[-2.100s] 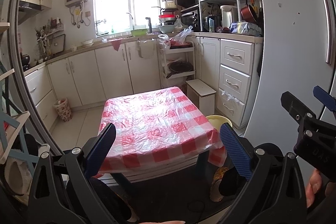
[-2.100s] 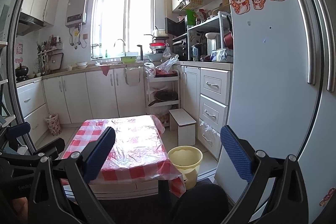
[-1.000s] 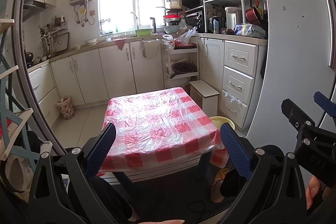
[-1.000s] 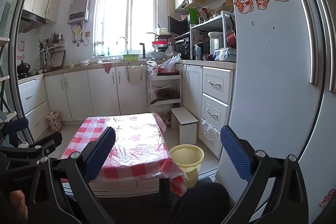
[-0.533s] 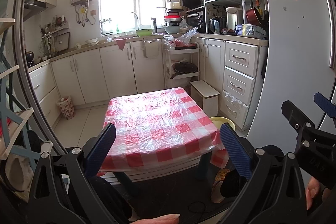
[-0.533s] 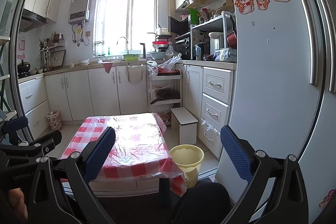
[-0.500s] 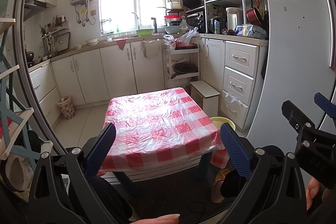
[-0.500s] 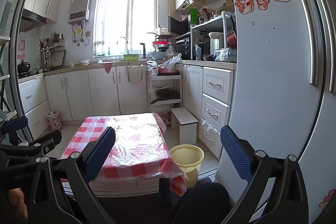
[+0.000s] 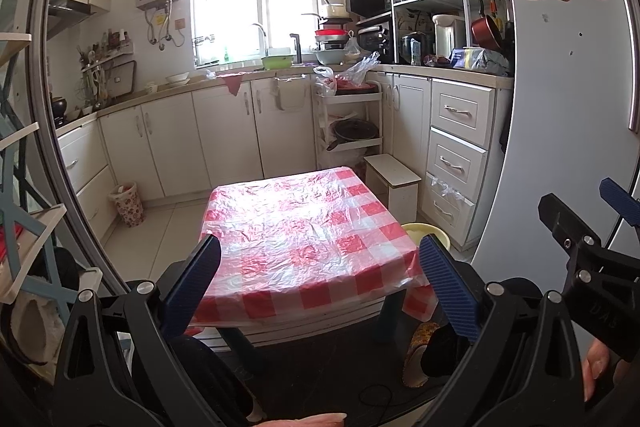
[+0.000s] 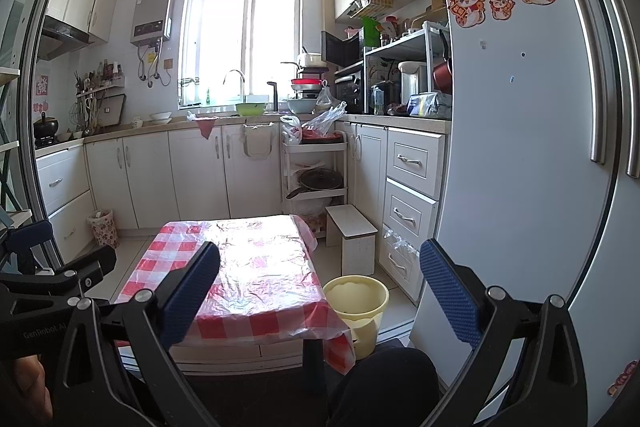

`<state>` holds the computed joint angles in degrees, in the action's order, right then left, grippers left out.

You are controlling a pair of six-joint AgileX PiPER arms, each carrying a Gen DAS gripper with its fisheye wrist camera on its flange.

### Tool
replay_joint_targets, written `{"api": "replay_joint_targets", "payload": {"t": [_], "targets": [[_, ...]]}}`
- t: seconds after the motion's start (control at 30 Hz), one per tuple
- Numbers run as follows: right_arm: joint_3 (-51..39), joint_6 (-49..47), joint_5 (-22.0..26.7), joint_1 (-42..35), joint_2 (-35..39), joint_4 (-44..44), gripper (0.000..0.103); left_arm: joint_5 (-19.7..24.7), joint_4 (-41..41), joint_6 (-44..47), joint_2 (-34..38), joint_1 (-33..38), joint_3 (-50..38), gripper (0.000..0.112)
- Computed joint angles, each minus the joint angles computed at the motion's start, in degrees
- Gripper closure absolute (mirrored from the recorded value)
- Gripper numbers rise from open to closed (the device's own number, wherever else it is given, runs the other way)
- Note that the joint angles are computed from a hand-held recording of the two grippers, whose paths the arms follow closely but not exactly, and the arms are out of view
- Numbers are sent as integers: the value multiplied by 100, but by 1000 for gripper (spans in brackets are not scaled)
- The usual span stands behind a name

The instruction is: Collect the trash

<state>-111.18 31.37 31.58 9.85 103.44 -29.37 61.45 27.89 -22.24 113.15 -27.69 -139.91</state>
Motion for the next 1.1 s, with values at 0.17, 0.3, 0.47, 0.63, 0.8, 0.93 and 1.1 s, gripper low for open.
{"api": "replay_joint_targets", "payload": {"t": [0.17, 0.3, 0.47, 0.63, 0.8, 0.93, 1.1], "targets": [[-10, -50, -10, -12, 6, 51, 7, -20, 2, 2, -21, 8, 35, 17], [-12, -48, 2, -4, 4, 47, 7, -6, 15, -17, -22, 4, 33, 17], [38, -86, -39, -19, -14, 77, 7, -46, 26, -40, -79, 10, 131, 17], [74, -208, -94, -67, -21, 187, 7, -34, 39, -48, -61, -1, 103, 17], [-27, -614, -135, -206, 58, 559, 7, -40, 54, -69, -86, 11, 133, 17], [-23, -707, -148, -243, 53, 648, 7, -69, 84, -117, -154, 30, 241, 17], [-13, -801, -157, -274, 47, 735, 7, -68, 97, -127, -175, 36, 270, 17]]}}
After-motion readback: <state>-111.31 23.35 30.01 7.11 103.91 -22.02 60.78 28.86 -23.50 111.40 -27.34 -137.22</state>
